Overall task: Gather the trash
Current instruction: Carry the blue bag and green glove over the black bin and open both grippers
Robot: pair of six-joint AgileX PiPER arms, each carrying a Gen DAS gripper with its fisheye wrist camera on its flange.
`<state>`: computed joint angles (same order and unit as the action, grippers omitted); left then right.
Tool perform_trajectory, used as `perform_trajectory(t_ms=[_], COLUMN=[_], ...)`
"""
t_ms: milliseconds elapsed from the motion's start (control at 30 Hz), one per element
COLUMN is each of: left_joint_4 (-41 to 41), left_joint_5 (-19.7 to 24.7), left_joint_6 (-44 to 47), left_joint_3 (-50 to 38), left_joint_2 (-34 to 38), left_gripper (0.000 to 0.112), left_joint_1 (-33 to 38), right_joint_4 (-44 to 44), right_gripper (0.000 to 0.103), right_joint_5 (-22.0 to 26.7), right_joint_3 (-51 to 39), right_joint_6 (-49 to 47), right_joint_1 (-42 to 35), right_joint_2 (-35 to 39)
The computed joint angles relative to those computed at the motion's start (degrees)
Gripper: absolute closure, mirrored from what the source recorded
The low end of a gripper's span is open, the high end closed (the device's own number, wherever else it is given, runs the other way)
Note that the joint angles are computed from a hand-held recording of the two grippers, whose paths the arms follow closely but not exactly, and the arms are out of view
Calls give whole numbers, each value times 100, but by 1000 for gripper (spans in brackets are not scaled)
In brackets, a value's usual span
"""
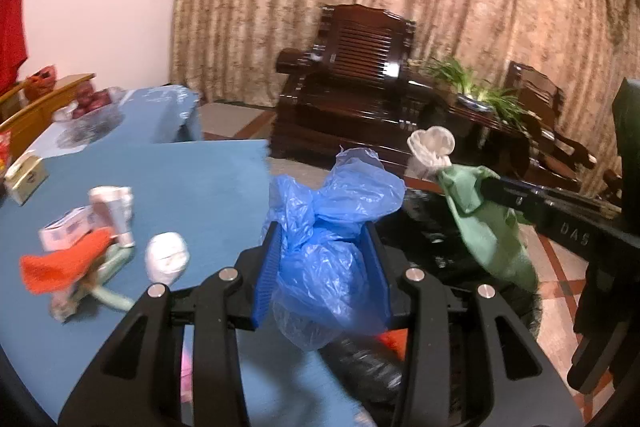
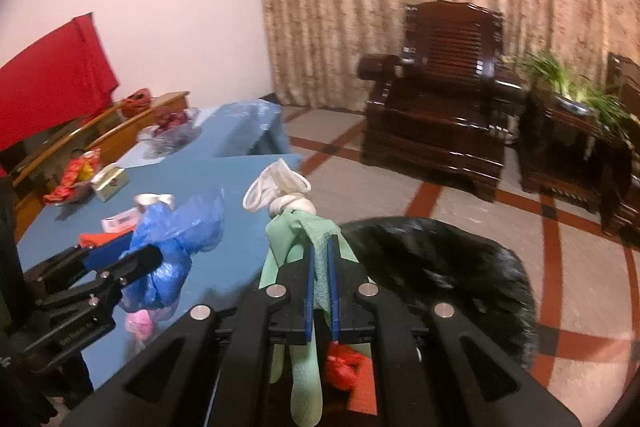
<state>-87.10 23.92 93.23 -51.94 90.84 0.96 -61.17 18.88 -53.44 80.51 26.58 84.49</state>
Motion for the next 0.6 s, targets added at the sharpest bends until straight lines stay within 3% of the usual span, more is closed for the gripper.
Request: perform_trajectory(t_ms=[167, 367, 467, 600], left_joint_4=[-432, -352, -69, -150], left_joint_5=[-296, -372, -272, -61], left_joint_6=[337, 140, -180, -112], left_joint_3=[-206, -572, -778, -814], left_joint_2=[338, 831, 1063, 1171], left_gripper=[73, 72, 63, 46], left_joint_1=[-699, -1151, -1244, -1178], right_joint_4=[-189, -408, -526, -806], right_gripper=[97, 96, 94, 74], right_joint_5=[-92, -208, -167, -23], right_joint_3=[388, 653, 730, 856], right_joint_6=[230, 471, 565, 935], right_joint_1=[-402, -756, -856, -827], right_joint_2=[-64, 43, 114, 63])
